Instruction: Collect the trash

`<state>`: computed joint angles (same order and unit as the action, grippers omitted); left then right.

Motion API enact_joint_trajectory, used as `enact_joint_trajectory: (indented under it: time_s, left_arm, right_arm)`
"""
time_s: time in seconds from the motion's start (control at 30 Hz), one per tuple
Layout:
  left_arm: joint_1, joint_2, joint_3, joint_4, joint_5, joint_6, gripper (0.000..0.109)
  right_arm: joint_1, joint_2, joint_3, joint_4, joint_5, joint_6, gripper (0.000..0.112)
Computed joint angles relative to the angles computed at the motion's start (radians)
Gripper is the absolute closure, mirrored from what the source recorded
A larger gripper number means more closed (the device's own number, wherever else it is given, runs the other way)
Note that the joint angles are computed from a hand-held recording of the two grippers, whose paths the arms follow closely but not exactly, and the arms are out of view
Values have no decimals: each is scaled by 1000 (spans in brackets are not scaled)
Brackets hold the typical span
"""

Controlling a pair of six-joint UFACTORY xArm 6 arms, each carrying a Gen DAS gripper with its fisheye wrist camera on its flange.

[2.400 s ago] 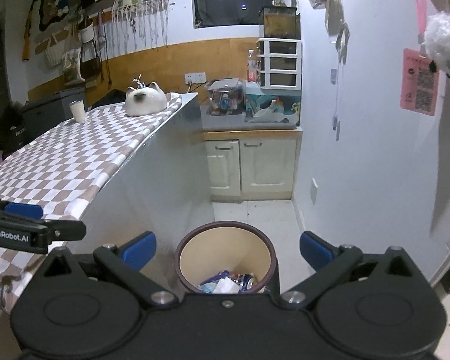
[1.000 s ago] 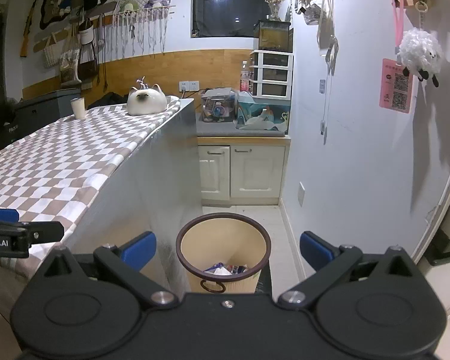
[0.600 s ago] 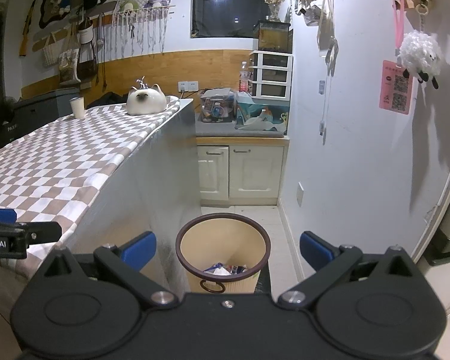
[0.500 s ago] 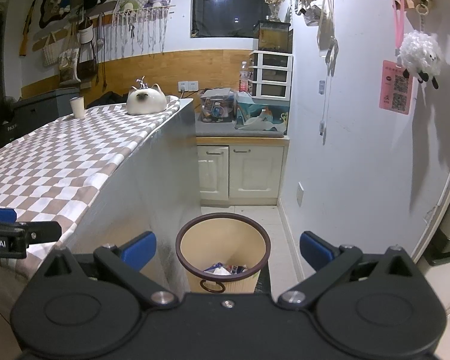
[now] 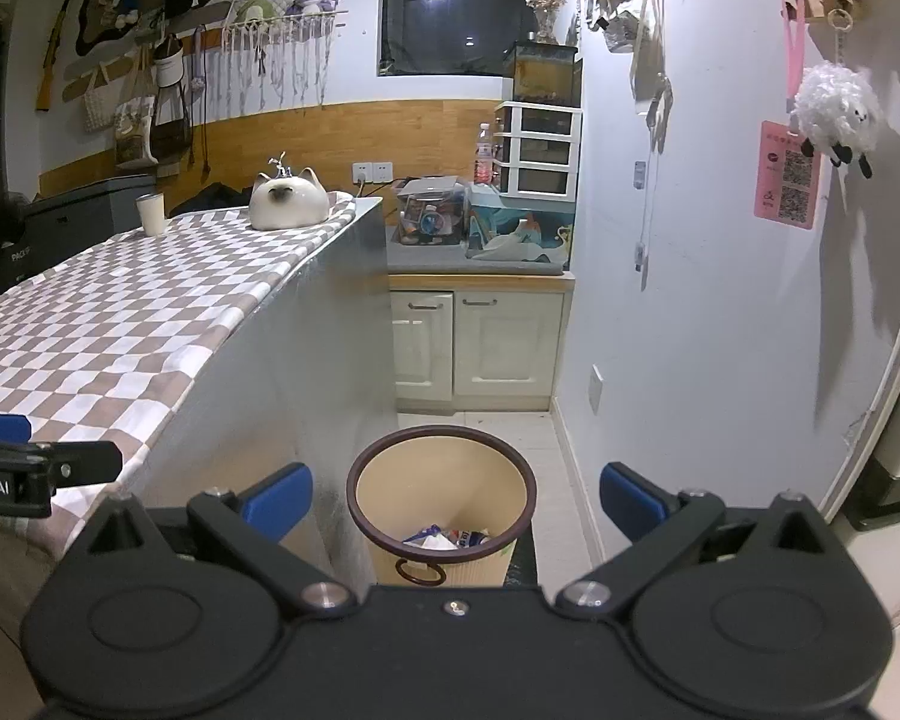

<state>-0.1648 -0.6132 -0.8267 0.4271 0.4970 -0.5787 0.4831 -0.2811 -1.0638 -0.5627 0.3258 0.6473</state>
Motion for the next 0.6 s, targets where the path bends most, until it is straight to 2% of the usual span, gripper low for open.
enact_joint_trajectory:
  time_s: [0.6]
  left_arm:
    - [-3, 4, -7, 6, 1, -6, 6]
  right_arm:
    - [-9, -9, 4, 3, 3, -9, 9]
